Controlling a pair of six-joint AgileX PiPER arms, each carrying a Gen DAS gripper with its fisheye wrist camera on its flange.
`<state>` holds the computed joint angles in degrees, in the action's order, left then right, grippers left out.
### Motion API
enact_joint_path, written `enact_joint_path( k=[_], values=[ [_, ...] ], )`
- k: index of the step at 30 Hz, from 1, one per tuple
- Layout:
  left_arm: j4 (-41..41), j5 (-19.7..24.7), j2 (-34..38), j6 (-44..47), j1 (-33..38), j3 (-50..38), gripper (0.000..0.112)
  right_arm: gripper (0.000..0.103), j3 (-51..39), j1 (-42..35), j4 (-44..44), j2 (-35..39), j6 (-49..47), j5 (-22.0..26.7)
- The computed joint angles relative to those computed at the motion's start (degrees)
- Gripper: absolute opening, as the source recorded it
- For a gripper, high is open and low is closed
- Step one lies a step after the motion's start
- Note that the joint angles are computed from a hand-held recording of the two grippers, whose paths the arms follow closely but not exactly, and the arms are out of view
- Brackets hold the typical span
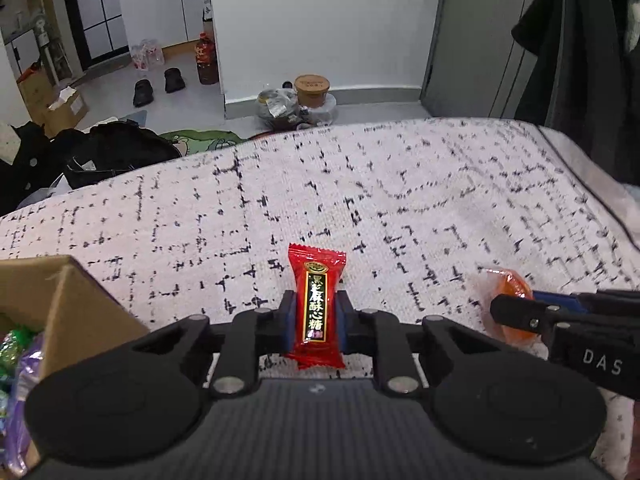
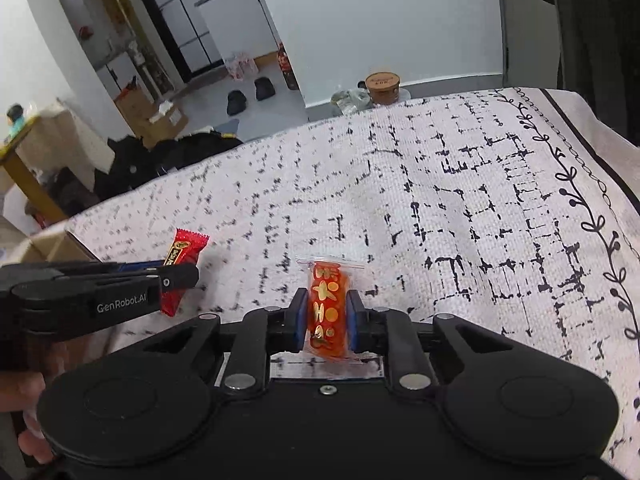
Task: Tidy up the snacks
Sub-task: 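Carry the red bar and orange packet over the box with both tools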
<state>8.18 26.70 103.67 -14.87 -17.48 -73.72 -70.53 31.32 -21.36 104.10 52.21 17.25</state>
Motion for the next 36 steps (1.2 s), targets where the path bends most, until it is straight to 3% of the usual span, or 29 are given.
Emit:
enact_joint_path(
  k=[15,21,36],
  values=[
    [-0.9,5.5,-11.2,-0.4,2.3,0.7,0.018,0.019,-1.8,2.2,-5.5,-5.1,7.2,-0.1],
    [-1.0,8.9,-15.2,-2.1,3.9,-0.3,0.018,0.019,-4.2,3.6,-5.8,-6.0,6.0,0.6],
    [-10.1,15.1,-21.4,5.4,10.1,-2.5,0.018,0.019,-12.2,7.7,-1.6,-3.6,-1.7,1.8]
  ],
)
